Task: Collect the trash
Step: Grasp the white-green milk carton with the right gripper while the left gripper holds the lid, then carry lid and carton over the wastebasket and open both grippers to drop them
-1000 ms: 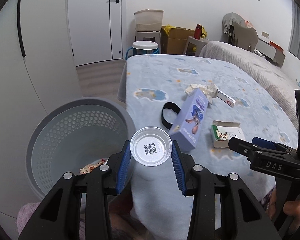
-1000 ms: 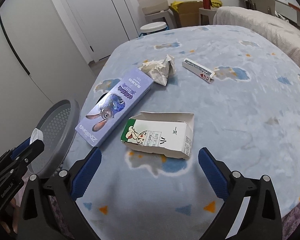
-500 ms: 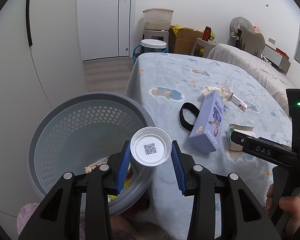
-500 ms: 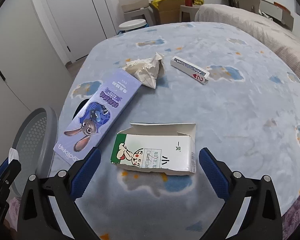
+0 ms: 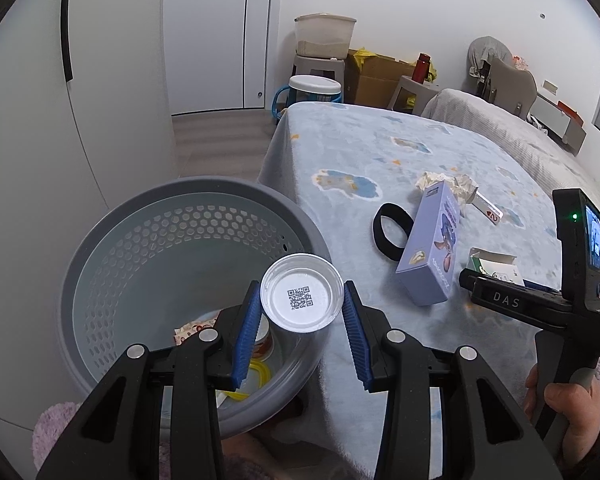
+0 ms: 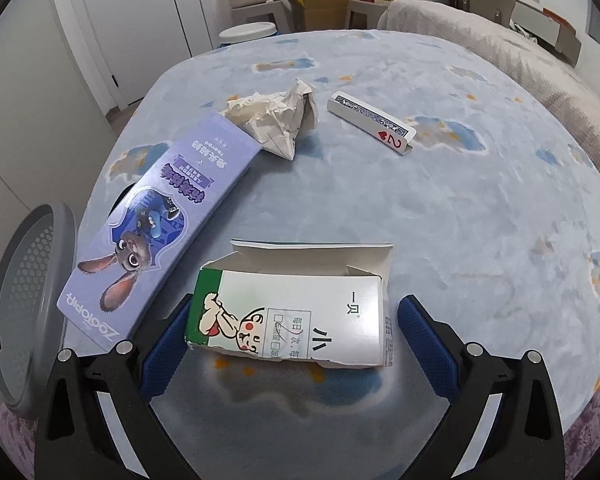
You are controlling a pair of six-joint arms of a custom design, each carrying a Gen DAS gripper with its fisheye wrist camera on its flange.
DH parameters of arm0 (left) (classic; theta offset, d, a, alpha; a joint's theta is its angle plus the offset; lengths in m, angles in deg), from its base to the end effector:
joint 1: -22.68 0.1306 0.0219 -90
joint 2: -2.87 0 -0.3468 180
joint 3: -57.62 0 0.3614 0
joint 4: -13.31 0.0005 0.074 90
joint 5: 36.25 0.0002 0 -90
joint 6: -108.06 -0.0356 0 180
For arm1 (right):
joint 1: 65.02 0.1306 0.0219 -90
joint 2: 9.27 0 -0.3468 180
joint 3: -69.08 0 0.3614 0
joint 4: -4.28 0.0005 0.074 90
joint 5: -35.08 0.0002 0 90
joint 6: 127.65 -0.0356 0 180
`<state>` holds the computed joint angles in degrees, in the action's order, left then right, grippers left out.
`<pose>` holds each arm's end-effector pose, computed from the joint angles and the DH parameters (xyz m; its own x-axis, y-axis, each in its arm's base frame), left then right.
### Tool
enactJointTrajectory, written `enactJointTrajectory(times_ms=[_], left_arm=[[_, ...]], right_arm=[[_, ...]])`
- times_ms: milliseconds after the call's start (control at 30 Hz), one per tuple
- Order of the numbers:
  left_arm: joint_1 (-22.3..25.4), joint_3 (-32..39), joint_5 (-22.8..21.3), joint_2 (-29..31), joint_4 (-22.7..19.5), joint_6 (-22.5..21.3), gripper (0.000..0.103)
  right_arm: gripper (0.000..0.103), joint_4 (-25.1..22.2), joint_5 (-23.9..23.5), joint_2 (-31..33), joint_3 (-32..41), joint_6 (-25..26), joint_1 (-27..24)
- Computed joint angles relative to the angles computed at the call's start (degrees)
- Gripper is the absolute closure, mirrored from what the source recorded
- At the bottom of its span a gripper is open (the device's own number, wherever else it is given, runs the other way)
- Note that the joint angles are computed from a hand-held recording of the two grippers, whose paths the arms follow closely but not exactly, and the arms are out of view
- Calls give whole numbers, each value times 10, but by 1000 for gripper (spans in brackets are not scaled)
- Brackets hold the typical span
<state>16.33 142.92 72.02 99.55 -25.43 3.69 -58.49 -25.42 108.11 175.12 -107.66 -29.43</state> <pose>0.4812 -0.0653 0.3209 -0.6632 0.3109 -0.6808 0.4845 0.8716 -0.0739 0.4694 0.3137 0.2665 -0.6404 0.5475 -0.5387 0.5993 0.7948 0.0954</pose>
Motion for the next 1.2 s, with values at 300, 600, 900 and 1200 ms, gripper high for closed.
enactJointTrajectory(times_ms=[300,600,900,1200], left_arm=[[3,4,2,0,-7,5,64],[14,7,0,-5,-8,10,64],[40,34,-12,5,-8,10,64],[74,74,-24,31,-14,5,64]], right_arm=[[21,27,5,-29,-34,5,9],[22,15,37,-57,-28,27,37],[22,34,61,-32,67,119,59],[22,72,8,63,216,234,56]])
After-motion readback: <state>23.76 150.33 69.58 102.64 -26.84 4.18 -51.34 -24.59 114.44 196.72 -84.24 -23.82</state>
